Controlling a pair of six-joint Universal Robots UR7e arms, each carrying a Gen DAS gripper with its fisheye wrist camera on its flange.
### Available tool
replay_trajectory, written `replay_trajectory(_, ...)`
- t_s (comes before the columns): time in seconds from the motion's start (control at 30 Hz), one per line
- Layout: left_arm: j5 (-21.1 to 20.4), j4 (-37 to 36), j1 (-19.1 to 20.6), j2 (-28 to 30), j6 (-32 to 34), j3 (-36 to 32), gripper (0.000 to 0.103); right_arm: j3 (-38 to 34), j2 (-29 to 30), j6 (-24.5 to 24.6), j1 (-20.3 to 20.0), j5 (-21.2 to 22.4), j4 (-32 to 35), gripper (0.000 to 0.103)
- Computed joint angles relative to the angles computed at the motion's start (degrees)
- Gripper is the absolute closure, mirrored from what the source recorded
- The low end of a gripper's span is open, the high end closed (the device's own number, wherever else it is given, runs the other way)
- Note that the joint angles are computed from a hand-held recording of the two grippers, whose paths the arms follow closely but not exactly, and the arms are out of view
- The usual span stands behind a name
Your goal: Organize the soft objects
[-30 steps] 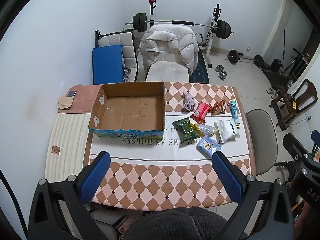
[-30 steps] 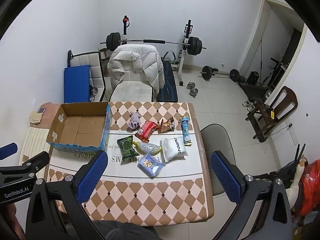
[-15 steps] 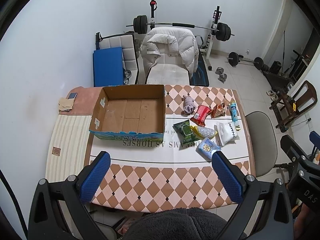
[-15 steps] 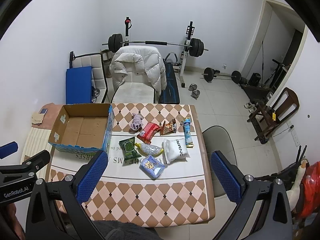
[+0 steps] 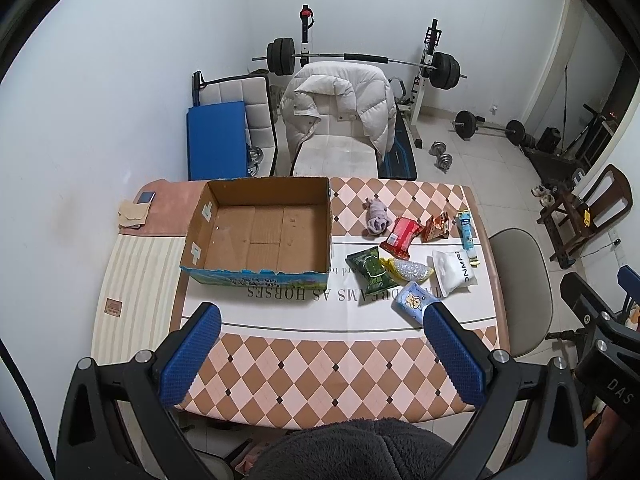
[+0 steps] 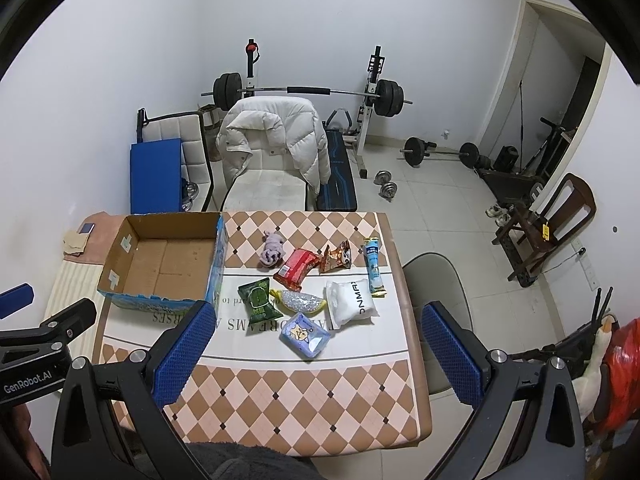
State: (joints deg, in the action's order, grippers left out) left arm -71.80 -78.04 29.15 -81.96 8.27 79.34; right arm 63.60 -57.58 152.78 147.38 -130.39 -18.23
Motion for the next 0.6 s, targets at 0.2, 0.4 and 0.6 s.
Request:
replay_trajectory(0.2, 0.0, -0.1, 0.0, 0.4, -0.3, -0.6, 0.000, -3.0, 1.2, 0.8, 0.2, 0.1, 2.2, 0.000)
replay_trajectory(0.4, -0.1, -0.1, 0.1, 0.7, 0.0, -1.2, 0.000, -3.1, 1.3, 0.7, 0.3, 0.0, 2.3, 0.000)
replay_trajectory(0.6, -0.1, -0.2, 0.4, 0.8, 0.4, -1.6, 0.000, -3.5, 1.5, 0.8, 0.2, -0.1, 2.6, 0.000)
